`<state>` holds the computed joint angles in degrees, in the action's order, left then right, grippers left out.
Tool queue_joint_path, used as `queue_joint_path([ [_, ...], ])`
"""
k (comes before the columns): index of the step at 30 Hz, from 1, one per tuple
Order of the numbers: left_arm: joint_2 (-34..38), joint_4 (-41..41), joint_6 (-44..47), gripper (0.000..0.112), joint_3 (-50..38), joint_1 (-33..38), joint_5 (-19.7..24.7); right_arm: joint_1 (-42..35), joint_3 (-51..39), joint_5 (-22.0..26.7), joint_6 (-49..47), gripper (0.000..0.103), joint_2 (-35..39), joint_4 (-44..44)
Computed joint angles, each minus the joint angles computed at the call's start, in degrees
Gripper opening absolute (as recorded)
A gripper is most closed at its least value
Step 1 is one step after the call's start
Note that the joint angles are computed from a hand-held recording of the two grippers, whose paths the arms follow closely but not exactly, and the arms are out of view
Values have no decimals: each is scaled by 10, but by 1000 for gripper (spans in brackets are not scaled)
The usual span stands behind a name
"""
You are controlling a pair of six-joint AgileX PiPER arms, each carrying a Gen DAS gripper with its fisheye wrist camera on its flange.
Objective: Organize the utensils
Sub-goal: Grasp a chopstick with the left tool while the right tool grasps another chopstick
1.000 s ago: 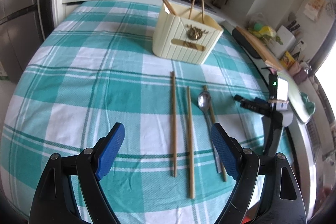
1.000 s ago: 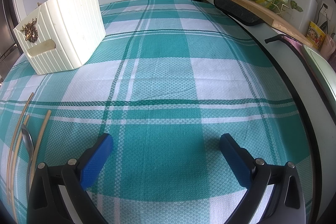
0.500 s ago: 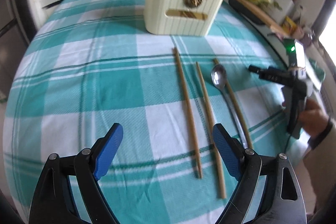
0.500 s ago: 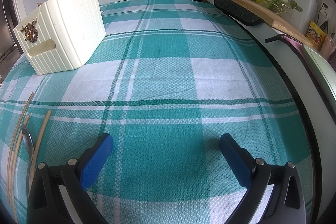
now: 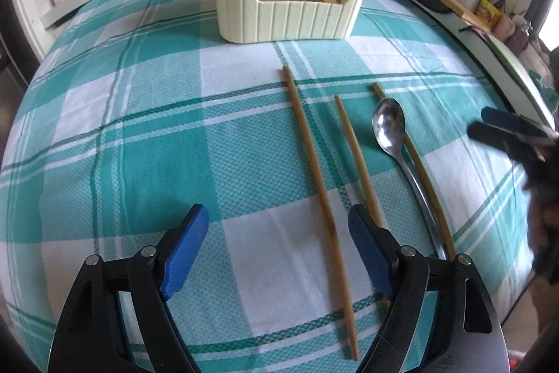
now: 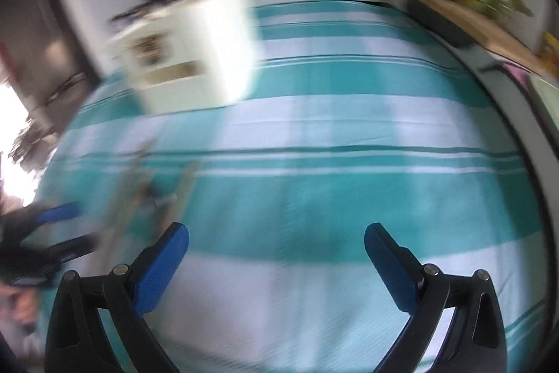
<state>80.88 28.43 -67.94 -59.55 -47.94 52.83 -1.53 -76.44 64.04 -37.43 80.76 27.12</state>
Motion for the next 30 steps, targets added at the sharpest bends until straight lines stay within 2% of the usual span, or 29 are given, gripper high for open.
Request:
queue_joint_path([
  [2,10,8,-3,76,-9,-7,10,31,24,-8,15,92,-19,-14],
  [4,18,19,-9,73,-17,-19,24,61,33,-3,37,69,-15,-35],
  [5,22,25,-14,71,-21,-26,31,71,37,-3,46,63,-12,-42],
  [6,25,28,-19,66,-23,-32,37,80,42,-4,55,55,-11,-47],
  [7,27,28,-21,64,-25,-33,36,89,56,-26,55,52,-24,-51],
  [9,27,33,-36,54,-25,-42,38,95,53,-14,47,37,-21,-43],
  [11,29,38,-48,47,-27,-51,43,102,48,0,46,36,-19,-36],
  [14,36,46,-67,33,-32,-63,47,146,61,-27,66,28,-31,-89],
  [15,39,49,-72,24,-35,-68,50,163,64,-33,76,24,-36,-113],
  [16,42,51,-75,17,-38,-71,53,171,66,-38,86,14,-39,-128],
  [17,46,56,-80,7,-43,-77,60,180,66,-41,102,10,-42,-150],
  [22,34,66,-126,5,-27,-94,83,145,68,-33,89,7,-50,-157],
  [27,-40,57,-190,5,46,-141,111,79,70,-12,42,7,-62,-163],
  [30,-78,34,-187,5,69,-153,119,43,58,17,6,7,-60,-159],
])
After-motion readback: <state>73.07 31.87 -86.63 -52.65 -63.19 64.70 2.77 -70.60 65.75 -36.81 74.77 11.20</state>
